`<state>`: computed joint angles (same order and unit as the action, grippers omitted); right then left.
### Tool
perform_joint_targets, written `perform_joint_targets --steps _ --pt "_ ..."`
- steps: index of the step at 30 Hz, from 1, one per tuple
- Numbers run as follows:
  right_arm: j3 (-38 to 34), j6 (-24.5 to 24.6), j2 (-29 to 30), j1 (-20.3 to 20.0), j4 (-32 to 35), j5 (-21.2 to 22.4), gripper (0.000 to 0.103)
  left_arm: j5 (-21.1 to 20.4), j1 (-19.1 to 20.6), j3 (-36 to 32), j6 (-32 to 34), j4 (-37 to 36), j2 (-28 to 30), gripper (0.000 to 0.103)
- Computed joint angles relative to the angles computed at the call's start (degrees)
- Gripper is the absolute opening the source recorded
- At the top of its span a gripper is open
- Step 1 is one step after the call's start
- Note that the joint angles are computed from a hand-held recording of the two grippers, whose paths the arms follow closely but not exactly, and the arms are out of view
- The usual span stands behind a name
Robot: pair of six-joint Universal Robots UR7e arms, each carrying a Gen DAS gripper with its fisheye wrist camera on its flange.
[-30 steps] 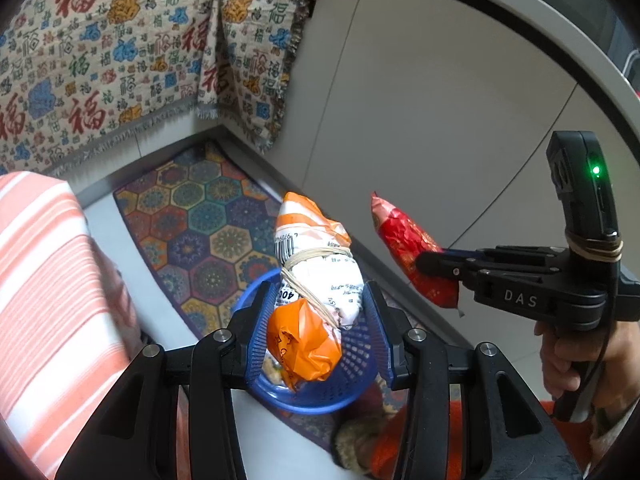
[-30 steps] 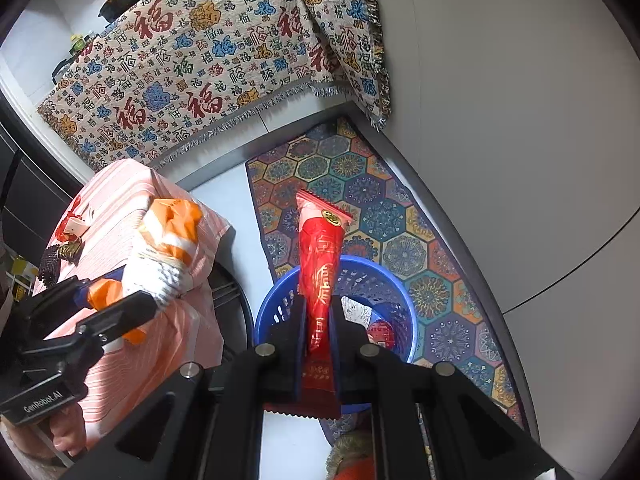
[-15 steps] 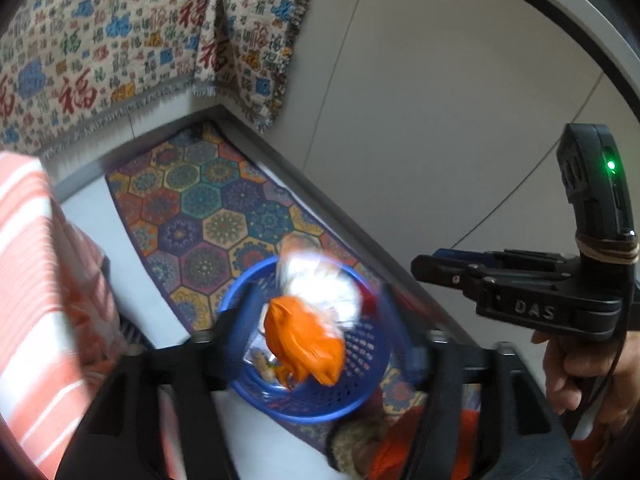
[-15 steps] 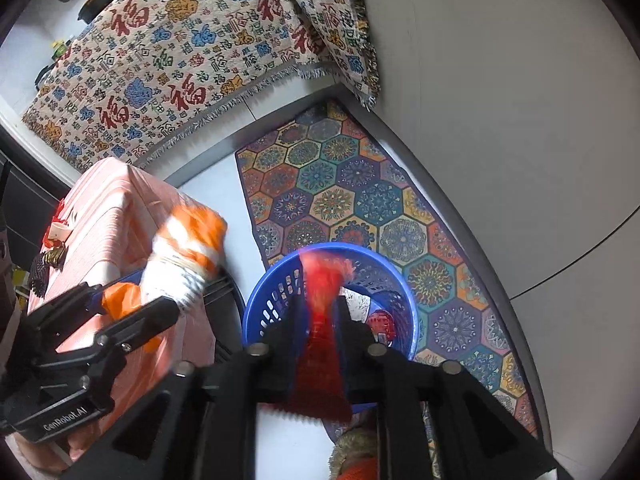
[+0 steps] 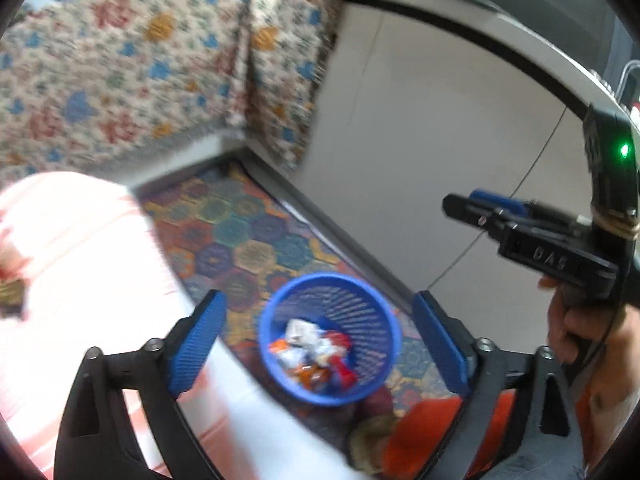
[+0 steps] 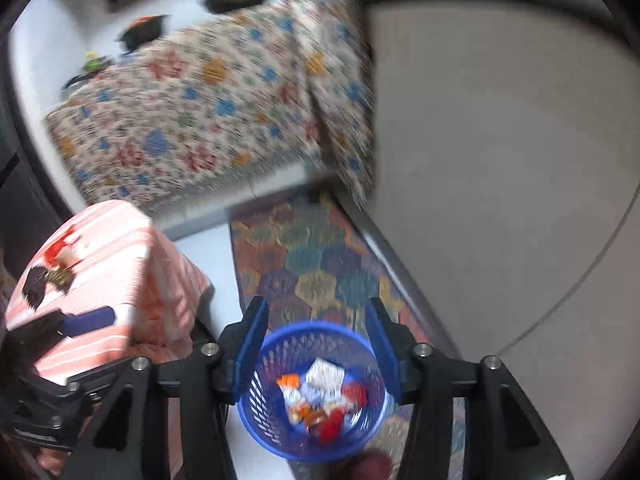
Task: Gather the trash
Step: 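Move both tools back over the table toward the black net and gold wrapper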
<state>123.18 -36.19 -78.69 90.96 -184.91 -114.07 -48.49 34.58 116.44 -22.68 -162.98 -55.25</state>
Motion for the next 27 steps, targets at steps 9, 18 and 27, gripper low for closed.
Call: perform_joint_targets --steps 9,18,27 --pt "4.28 0.13 7.05 14.21 -0.48 -2.07 0.071 14.49 -2.28 16.33 -24.02 31.53 -24.62 0.098" --pt "2.17 7.11 24.25 21.17 3.37 -1.63 0.071 20.96 3.64 20.65 -45.97 59.03 -42.38 0.098" --pt "-3.44 6.23 35.04 23.21 -1.55 -6.75 0.077 22.84 9.83 21.33 -40.57 48.80 -41.06 0.103"
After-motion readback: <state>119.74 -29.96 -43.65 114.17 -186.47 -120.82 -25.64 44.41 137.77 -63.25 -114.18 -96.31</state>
